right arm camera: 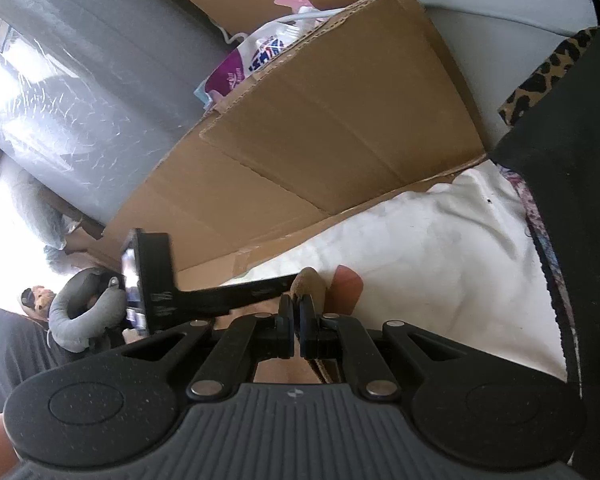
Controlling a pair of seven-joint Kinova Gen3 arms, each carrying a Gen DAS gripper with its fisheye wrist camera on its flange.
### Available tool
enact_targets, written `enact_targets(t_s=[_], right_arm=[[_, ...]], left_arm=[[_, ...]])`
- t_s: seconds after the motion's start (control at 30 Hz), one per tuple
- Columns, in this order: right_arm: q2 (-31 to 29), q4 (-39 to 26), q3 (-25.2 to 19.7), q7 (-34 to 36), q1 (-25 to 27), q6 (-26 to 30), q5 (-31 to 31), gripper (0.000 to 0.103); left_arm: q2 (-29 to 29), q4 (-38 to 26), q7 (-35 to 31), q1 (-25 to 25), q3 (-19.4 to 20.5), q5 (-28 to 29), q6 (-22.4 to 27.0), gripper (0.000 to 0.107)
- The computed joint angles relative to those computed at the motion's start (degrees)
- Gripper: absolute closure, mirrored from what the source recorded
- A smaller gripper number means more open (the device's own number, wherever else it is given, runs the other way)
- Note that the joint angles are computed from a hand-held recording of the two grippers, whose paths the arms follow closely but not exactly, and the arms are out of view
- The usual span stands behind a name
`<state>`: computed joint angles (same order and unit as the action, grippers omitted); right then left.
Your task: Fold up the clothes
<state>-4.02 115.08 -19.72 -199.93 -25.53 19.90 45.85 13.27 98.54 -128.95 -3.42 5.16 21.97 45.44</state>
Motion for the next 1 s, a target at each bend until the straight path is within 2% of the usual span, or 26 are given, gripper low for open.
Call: enact_targets(t_s=[0.1, 0.23, 0.43, 0.6, 0.87, 1.0], right_arm=[[0.3, 0.0, 0.1, -0.1, -0.1, -0.4, 0.1, 0.103], [0.4, 0.0, 0.0, -1.0, -0.4, -0.1, 0.9, 0.103], [0.3, 0.3, 0.0, -4.0, -0.4, 0.0, 3.1, 0.103], [0.5, 0.6, 0.4, -4.8, -0.7, -1.4, 4.0, 0.103], [0.7, 0.4, 0.7, -1.6, -0.8, -3.2, 1.7, 0.103], [1.0, 0.4, 0.2, -3.0, -0.4, -4.6, 3.4, 0.103]], left_arm=[[-1.0, 2.8, -2.0, -0.4, 0.3, 1.1, -3.1, 0.107], [-2.2, 3.7, -5.4, -2.2, 0.4, 5.4, -2.8, 0.107], [-2.7, 3.8, -7.7, -2.1, -0.4, 5.5, -2.0, 0.107], [-1.4, 3.6, -6.3, -1.1, -0.6, 4.2, -2.5, 0.107], [-0.1, 3.5, -6.4, -1.0, 0.5, 3.7, -4.7, 0.107], [0.5, 3.6, -8.5, -1.6, 1.1, 4.5, -5.4, 0.107]])
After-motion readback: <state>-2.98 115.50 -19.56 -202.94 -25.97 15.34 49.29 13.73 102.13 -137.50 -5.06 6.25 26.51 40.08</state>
